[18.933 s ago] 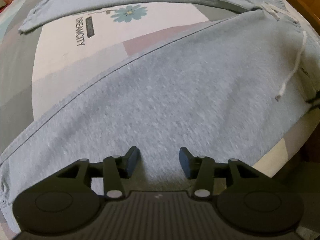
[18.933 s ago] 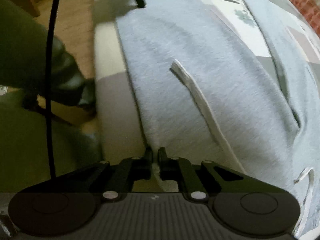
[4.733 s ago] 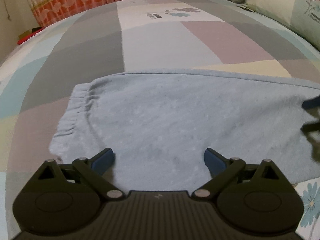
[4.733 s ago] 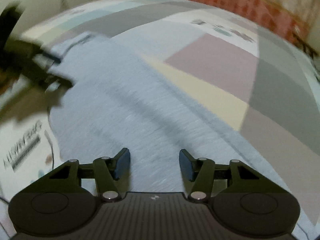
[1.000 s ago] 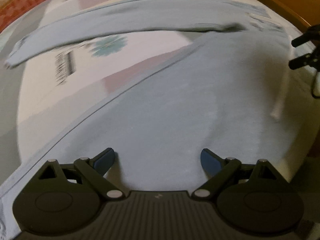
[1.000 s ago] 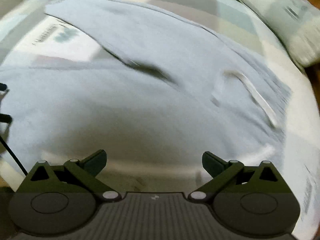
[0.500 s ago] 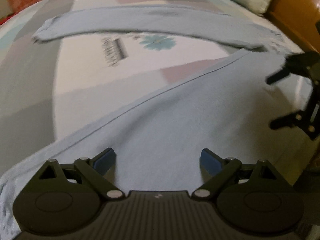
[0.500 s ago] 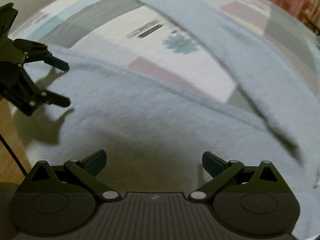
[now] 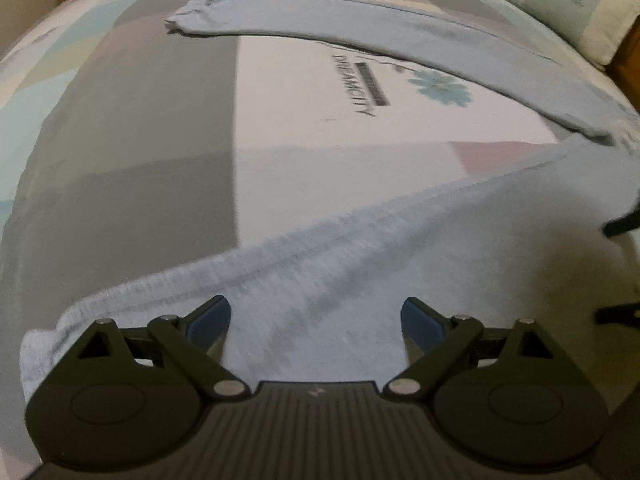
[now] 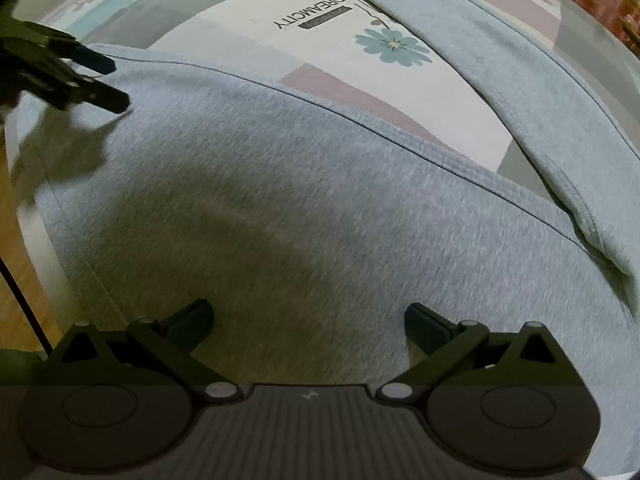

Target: Fold clothes

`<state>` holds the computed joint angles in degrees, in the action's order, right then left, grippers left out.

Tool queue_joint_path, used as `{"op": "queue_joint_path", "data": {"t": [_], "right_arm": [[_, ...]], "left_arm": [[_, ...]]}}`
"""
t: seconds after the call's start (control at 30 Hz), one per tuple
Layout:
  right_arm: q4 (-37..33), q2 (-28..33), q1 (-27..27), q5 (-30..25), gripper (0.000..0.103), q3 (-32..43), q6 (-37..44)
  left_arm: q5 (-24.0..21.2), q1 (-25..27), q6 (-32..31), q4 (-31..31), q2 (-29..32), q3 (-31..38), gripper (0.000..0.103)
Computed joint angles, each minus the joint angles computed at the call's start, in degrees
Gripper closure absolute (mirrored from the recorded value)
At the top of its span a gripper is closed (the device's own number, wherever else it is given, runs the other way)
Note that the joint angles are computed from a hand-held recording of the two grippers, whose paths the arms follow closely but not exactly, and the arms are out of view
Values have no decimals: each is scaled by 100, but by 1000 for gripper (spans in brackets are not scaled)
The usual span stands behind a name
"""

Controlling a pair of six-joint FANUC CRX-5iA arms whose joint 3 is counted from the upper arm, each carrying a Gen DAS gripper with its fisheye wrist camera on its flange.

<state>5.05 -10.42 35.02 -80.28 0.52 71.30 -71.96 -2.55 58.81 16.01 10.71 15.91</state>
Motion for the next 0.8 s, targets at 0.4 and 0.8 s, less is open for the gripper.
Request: {"op": "queue_joint_path", "data": {"t": [0.4,0.8], "right_arm": [[-192,475,-164,-535,0,639,-22],[8,840,-78,-370,0,1038,149]], "left_arm": [[492,172,-292,-90,-724,-583,7],[72,715,672,-408,-1055,-842,8]]}}
